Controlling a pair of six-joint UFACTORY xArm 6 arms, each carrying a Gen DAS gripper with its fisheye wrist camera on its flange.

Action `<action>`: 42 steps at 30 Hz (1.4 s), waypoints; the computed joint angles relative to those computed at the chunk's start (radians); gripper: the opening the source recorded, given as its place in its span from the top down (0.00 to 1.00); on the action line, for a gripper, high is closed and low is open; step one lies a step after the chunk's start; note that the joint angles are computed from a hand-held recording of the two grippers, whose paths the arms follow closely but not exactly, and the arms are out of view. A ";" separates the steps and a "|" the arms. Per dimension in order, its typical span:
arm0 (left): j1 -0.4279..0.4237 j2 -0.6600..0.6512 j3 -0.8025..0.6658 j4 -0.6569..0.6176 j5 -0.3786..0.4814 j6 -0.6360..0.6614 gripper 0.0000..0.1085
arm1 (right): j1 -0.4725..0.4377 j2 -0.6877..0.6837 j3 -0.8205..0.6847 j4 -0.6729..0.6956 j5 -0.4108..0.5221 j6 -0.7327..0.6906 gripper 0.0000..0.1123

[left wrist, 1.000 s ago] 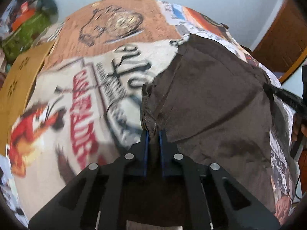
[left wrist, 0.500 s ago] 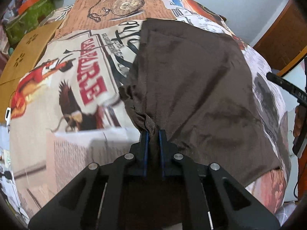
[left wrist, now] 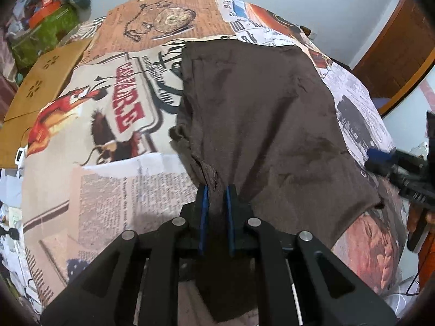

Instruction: Fold small clothes

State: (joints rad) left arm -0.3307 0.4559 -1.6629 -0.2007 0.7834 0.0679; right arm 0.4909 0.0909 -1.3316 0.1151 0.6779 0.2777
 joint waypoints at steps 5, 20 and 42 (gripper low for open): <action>0.019 -0.033 0.061 0.048 -0.005 -0.033 0.90 | 0.023 0.033 -0.007 0.003 0.052 -0.016 0.62; 0.053 -0.111 0.166 0.107 -0.041 -0.091 0.76 | 0.008 -0.084 0.116 -0.141 0.060 0.116 0.60; -0.027 -0.256 0.351 0.100 -0.099 0.001 0.20 | 0.085 -0.069 0.100 -0.046 -0.003 0.012 0.49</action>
